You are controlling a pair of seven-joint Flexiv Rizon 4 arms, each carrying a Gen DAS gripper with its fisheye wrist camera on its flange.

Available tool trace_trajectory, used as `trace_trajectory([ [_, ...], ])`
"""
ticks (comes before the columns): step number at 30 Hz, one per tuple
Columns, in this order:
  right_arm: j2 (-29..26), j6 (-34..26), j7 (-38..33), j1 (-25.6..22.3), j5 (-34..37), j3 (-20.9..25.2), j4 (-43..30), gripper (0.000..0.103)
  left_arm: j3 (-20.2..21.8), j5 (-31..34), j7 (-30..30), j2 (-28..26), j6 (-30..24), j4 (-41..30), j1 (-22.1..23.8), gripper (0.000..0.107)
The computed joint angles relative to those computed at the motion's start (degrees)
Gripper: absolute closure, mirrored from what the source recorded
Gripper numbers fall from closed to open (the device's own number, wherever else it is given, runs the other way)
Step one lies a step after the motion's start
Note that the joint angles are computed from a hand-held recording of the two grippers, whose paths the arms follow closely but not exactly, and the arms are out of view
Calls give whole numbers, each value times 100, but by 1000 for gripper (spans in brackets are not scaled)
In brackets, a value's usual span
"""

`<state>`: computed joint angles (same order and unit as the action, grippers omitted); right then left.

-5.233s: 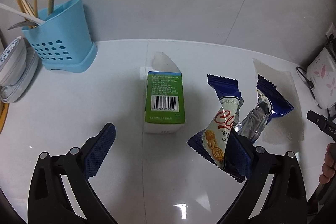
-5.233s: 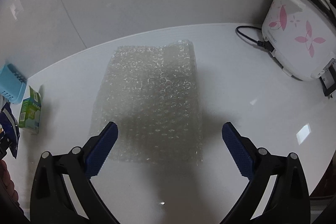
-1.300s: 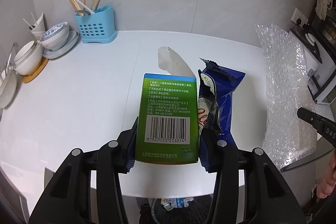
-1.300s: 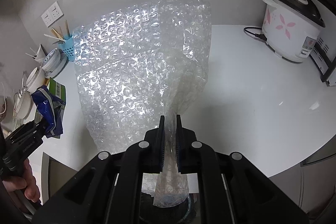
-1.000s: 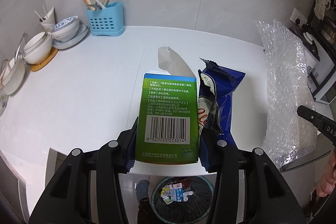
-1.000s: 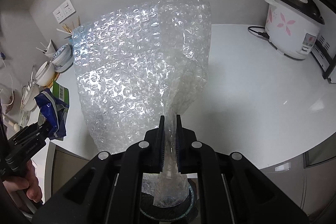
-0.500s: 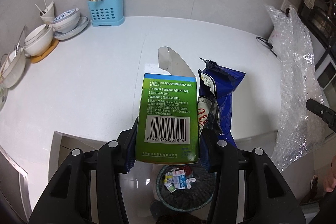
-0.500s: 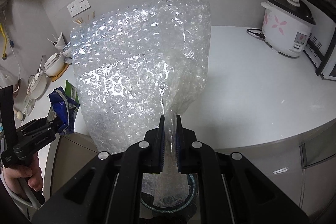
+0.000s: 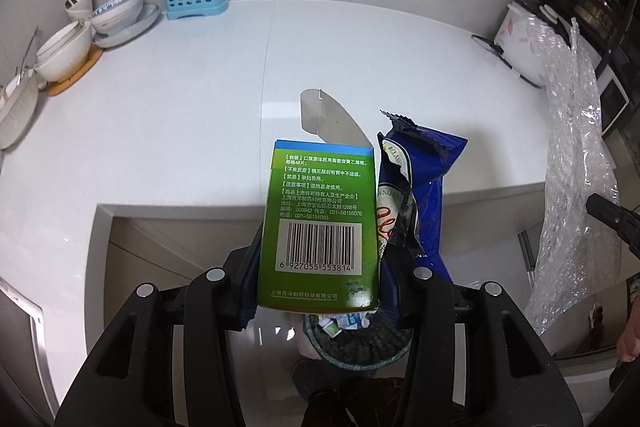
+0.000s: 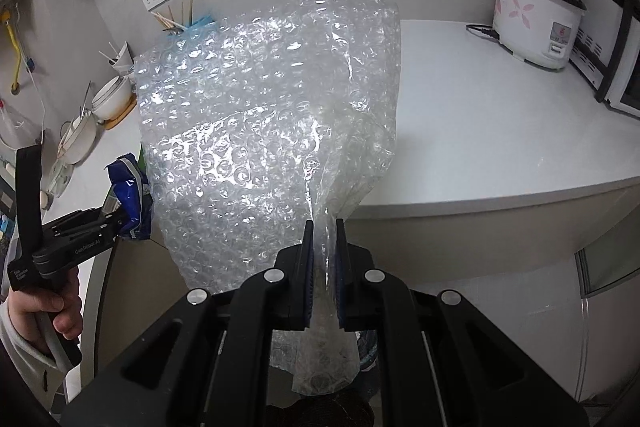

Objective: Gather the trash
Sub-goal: 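Carry the box, wrapper and bubble wrap down over the wastebasket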

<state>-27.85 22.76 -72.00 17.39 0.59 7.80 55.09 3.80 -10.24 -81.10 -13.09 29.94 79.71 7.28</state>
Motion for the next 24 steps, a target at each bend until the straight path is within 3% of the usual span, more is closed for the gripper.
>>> trace_trajectory([
  [12,605,90,154,-17,124,121,1215,95,80,-41,222,310,346,944,15,60],
  [24,500,99,284,3,167,151,1896,95,86,-162,126,280,384,1524,5,60],
])
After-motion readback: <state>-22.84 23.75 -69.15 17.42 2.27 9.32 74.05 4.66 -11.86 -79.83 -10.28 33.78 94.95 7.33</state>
